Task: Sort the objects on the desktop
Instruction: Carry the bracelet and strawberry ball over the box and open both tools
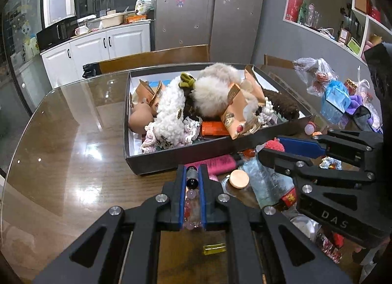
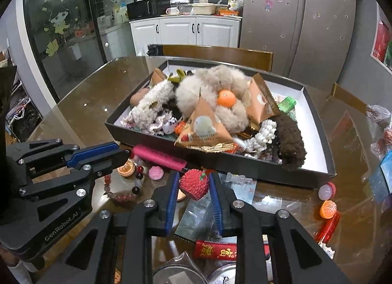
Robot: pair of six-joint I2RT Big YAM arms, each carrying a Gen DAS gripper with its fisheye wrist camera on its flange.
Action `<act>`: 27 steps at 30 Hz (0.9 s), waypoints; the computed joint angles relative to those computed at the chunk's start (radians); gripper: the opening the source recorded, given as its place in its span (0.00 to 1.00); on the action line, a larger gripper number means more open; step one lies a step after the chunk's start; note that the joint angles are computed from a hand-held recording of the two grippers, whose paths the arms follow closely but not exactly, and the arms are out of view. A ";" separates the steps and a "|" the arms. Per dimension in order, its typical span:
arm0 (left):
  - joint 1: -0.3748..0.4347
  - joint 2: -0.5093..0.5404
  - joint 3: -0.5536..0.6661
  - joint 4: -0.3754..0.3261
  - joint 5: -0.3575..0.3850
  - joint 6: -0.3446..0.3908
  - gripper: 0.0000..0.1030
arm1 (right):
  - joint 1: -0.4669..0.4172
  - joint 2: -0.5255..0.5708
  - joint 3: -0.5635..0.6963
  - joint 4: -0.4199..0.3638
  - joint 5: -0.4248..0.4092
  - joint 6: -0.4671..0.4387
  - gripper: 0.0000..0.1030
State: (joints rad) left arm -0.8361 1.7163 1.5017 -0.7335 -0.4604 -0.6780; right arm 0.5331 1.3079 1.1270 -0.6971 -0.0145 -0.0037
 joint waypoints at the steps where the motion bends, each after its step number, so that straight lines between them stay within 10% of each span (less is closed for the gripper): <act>1: -0.002 -0.001 0.003 0.000 -0.001 0.000 0.10 | -0.001 -0.006 0.000 0.001 0.003 0.000 0.25; 27: -0.011 0.013 0.137 -0.089 -0.070 0.009 0.10 | -0.032 -0.059 0.064 -0.043 0.004 -0.014 0.25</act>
